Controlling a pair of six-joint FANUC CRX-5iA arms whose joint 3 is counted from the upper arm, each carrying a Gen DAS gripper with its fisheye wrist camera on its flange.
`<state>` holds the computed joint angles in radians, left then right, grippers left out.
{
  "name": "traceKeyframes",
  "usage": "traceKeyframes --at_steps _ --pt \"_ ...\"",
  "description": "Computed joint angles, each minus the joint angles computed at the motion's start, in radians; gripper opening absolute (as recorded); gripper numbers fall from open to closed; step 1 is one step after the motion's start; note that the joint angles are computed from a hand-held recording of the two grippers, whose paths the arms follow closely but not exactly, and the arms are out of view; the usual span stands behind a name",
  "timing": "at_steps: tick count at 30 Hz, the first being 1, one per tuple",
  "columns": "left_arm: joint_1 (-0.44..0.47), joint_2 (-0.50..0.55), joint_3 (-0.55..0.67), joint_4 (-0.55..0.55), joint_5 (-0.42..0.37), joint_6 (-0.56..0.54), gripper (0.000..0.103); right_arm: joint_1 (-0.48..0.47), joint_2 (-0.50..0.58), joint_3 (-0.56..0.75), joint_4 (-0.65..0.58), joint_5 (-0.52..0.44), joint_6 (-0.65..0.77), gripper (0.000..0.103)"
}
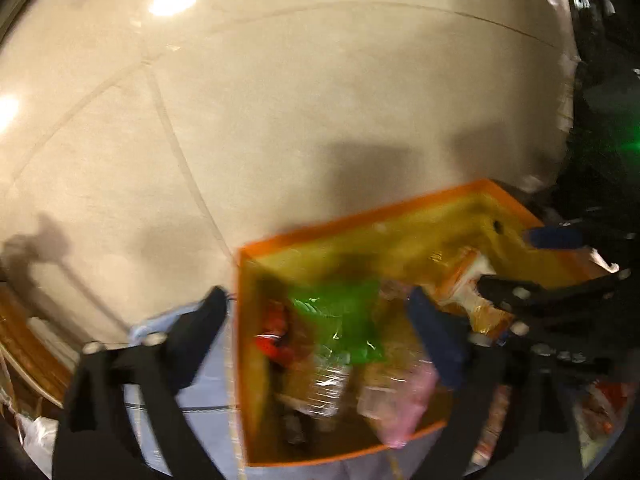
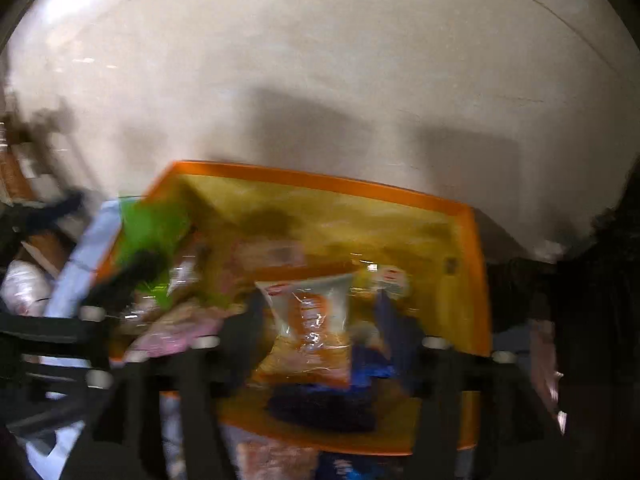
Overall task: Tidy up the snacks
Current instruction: 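Move both tools back toward the snack pile, then grasp the clear bag of white balls with left tool while right tool grasps the red chip bag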
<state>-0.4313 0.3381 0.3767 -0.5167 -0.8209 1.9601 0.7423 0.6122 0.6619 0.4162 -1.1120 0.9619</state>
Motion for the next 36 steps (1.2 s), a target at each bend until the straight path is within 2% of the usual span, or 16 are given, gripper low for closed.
traceKeyframes --at_steps 1,6,11,13,16,20,21,23,25,26,27,29,31,32,34,36 --pt "0.014 -0.010 -0.022 0.035 0.021 -0.025 0.097 -0.005 -0.011 -0.012 -0.011 0.009 0.001 0.096" --pt "-0.001 -0.022 -0.034 0.012 -0.030 -0.053 0.097 0.008 -0.106 -0.142 0.034 0.045 -0.030 0.096" --pt "-0.006 -0.127 -0.177 0.033 0.017 -0.102 0.098 0.062 -0.271 -0.367 0.119 0.083 -0.034 0.099" --pt "0.001 -0.178 -0.250 0.104 0.034 -0.141 0.099 0.088 -0.339 -0.450 0.126 0.075 -0.034 0.099" --pt "0.007 -0.224 -0.335 0.208 0.067 -0.214 0.099 0.117 -0.437 -0.586 0.148 0.065 -0.110 0.099" --pt "-0.024 -0.218 -0.394 0.284 0.123 -0.339 0.099 0.140 -0.541 -0.744 0.156 0.029 -0.215 0.099" --pt "-0.028 -0.214 -0.408 0.312 0.139 -0.378 0.099 0.139 -0.568 -0.780 0.132 0.025 -0.220 0.099" --pt "-0.014 -0.195 -0.458 0.477 0.199 -0.546 0.099 0.134 -0.601 -0.831 0.095 0.004 -0.238 0.099" --pt "-0.018 -0.176 -0.478 0.542 0.235 -0.620 0.099 0.128 -0.628 -0.881 0.101 0.003 -0.269 0.099" --pt "-0.017 -0.156 -0.490 0.614 0.258 -0.704 0.099 0.122 -0.626 -0.897 0.112 -0.028 -0.312 0.099" --pt "-0.021 -0.139 -0.487 0.634 0.269 -0.737 0.099 0.119 -0.626 -0.903 0.110 -0.051 -0.355 0.099" --pt "-0.031 -0.113 -0.474 0.635 0.287 -0.763 0.099 0.111 -0.663 -0.951 0.107 -0.024 -0.500 0.099" --pt "-0.026 -0.081 -0.473 0.701 0.314 -0.857 0.099 0.103 -0.702 -1.001 0.089 0.020 -0.719 0.099" --pt "-0.019 -0.064 -0.473 0.758 0.312 -0.925 0.099 0.099 -0.705 -1.014 0.089 0.038 -0.795 0.099" --pt "-0.011 -0.027 -0.451 0.805 0.300 -0.996 0.099 0.088 -0.683 -1.007 0.066 0.057 -0.884 0.099" --pt "-0.002 0.003 -0.432 0.863 0.269 -1.078 0.099 0.089 -0.636 -0.977 0.072 0.032 -0.945 0.100"
